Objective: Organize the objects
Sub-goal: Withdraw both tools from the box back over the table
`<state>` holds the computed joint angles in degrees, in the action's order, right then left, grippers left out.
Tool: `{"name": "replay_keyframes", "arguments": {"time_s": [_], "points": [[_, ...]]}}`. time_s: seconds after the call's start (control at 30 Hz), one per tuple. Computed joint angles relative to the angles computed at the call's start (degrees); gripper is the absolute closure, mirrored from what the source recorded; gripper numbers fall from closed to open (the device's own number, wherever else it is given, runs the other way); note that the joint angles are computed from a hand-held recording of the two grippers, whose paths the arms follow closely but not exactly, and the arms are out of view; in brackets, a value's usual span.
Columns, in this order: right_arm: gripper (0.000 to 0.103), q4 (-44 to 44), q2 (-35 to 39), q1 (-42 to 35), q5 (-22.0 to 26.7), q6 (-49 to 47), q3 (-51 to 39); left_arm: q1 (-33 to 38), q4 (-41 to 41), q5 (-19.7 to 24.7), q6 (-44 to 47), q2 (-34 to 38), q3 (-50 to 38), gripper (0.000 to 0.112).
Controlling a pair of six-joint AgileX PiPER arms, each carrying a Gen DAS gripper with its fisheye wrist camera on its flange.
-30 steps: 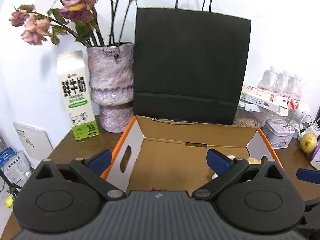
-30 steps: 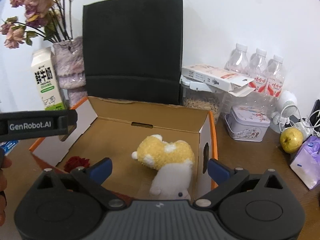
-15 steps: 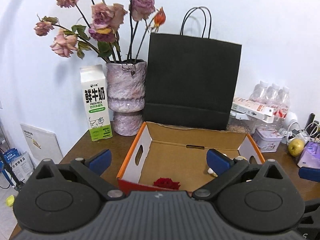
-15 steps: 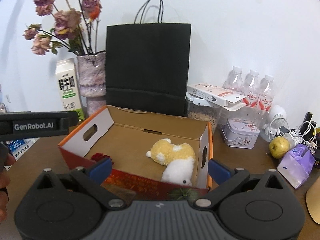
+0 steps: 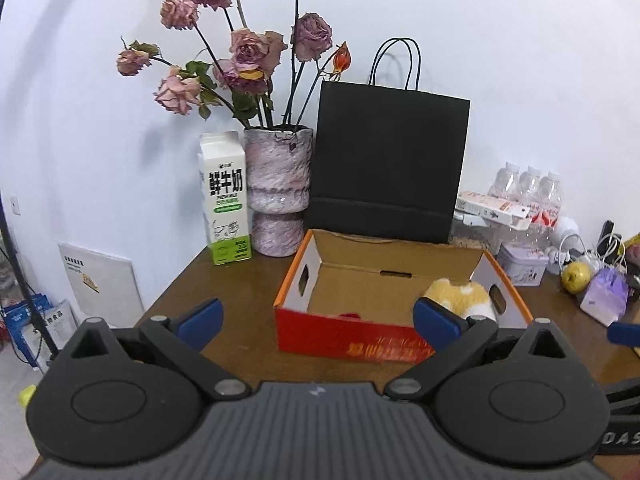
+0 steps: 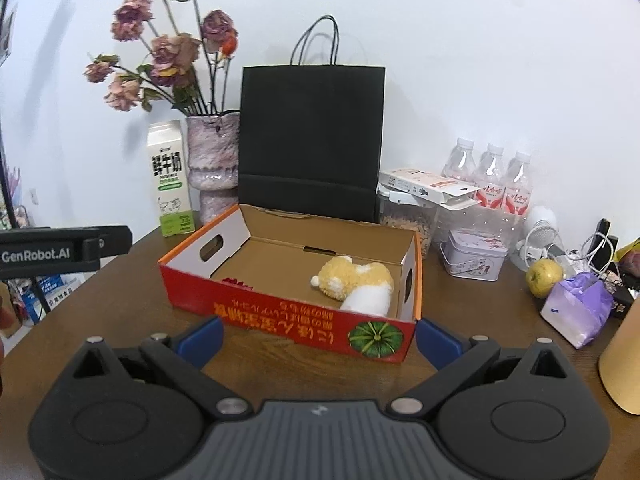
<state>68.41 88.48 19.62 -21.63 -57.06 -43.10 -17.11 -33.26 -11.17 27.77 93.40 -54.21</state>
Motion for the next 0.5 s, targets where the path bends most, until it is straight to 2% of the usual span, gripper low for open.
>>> {"name": "replay_keyframes", "arguments": {"time_s": [0.13, 0.4, 0.5], "points": [[0.000, -1.5, -4.1, 3.8, -3.3, 2.4, 5.5, 0.8, 9.8, -2.3, -9.1, -3.7, 5.7, 0.009], [0.000, 1.4, -10.7, 14.1, -11.5, 4.4, 15.1, 1.9, 20.3, -7.3, -17.9, -10.0, 17.1, 0.009], [0.000, 2.6, -12.5, 18.4, -14.4, 6.2, 18.6, 3.3, 27.3, -8.4, -24.4, -12.6, 21.5, 0.009]]}}
